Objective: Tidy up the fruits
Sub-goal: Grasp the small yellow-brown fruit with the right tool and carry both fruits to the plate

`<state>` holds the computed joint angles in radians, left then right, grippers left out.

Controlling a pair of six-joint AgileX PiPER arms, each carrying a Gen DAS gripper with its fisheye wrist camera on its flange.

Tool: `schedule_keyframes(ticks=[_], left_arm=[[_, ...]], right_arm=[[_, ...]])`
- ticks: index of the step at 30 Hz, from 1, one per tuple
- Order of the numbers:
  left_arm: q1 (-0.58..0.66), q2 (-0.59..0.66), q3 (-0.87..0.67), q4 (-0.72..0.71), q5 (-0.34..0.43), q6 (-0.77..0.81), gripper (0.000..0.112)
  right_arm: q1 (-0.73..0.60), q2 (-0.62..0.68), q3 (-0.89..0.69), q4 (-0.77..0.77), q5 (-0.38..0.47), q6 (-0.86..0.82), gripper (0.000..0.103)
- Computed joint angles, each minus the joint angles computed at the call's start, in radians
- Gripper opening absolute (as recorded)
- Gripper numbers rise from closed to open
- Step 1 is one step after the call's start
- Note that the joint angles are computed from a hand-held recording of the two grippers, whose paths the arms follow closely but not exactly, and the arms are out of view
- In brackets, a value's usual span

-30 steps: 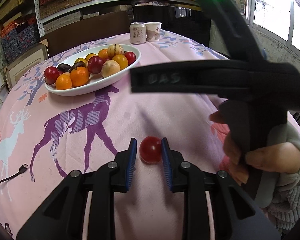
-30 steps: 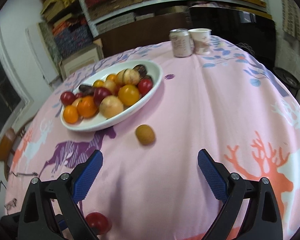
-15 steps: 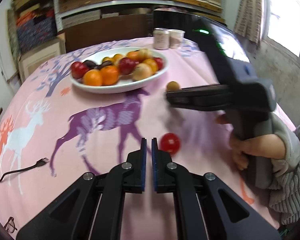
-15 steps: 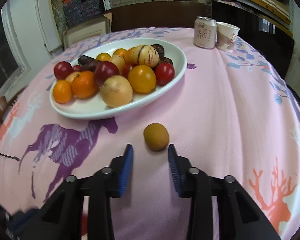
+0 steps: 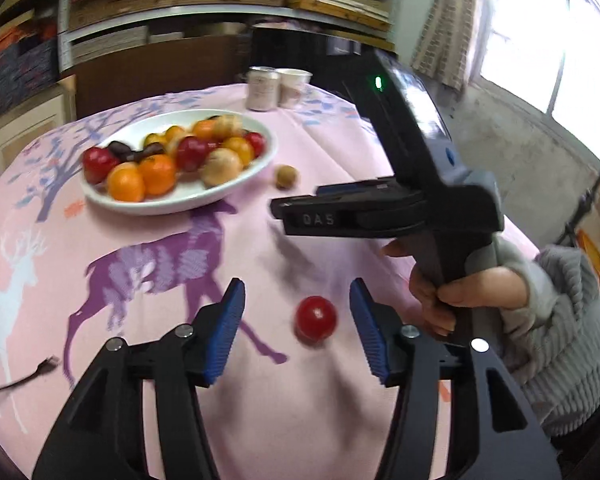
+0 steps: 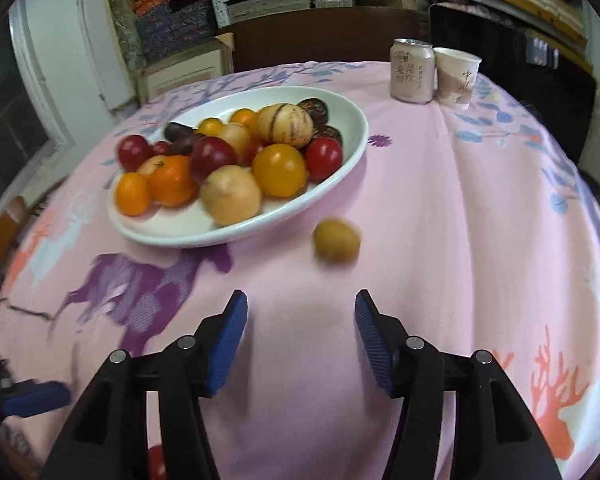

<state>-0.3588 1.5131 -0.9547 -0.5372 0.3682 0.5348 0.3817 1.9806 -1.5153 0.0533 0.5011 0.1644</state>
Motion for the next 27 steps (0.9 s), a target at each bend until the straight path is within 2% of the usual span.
schedule_keyframes(ticks=[2,5,7,8,10,11,12,14,18,20,22,23,25,26,27], left_arm=[[-0.028,0.038,-0.031,0.062,0.009,-0.049,0.054],[-0.054,0.124,-0.090,0.147,0.031,-0.101,0.053],[-0.059,0.169,-0.121,0.159,0.053,-0.122,0.049],[-0.061,0.183,-0.133,0.173,0.059,-0.139,0.040],[-0.066,0.199,-0.142,0.214,0.054,-0.185,0.036],[-0.062,0.206,-0.147,0.217,0.056,-0.194,0.028],[-0.056,0.208,-0.149,0.195,0.061,-0.177,0.027],[-0.026,0.205,-0.156,0.105,0.093,-0.107,0.027],[0.031,0.157,-0.171,0.046,0.096,-0.073,0.027],[0.050,0.141,-0.218,0.124,0.072,-0.138,0.027],[0.062,0.163,-0.289,0.284,0.040,-0.282,0.027],[0.072,0.190,-0.336,0.313,0.054,-0.306,0.027],[0.083,0.271,-0.451,0.426,0.072,-0.423,0.027],[0.088,0.310,-0.503,0.450,0.089,-0.452,0.028],[0.090,0.337,-0.535,0.475,0.094,-0.484,0.030]], right_arm=[[-0.017,-0.019,0.020,0.039,-0.027,-0.039,0.057],[-0.014,0.017,-0.048,-0.103,-0.014,0.072,0.057],[-0.030,0.092,-0.165,-0.058,0.056,-0.011,0.057],[-0.035,0.137,-0.234,-0.020,0.105,-0.072,0.056],[-0.034,0.171,-0.274,-0.033,0.107,-0.098,0.053],[-0.033,0.191,-0.301,-0.024,0.126,-0.125,0.038],[-0.024,0.204,-0.313,-0.056,0.130,-0.113,0.028],[-0.026,0.189,-0.284,-0.040,0.097,-0.130,0.029],[-0.053,0.119,-0.203,0.049,0.070,-0.191,0.028],[-0.057,0.069,-0.154,0.105,0.038,-0.238,0.028],[-0.060,0.037,-0.147,0.203,0.019,-0.312,0.028],[-0.055,0.041,-0.163,0.229,0.012,-0.319,0.028],[-0.047,0.101,-0.279,0.201,0.051,-0.263,0.029],[-0.042,0.142,-0.348,0.167,0.076,-0.219,0.037],[-0.046,0.175,-0.403,0.167,0.097,-0.207,0.053]])
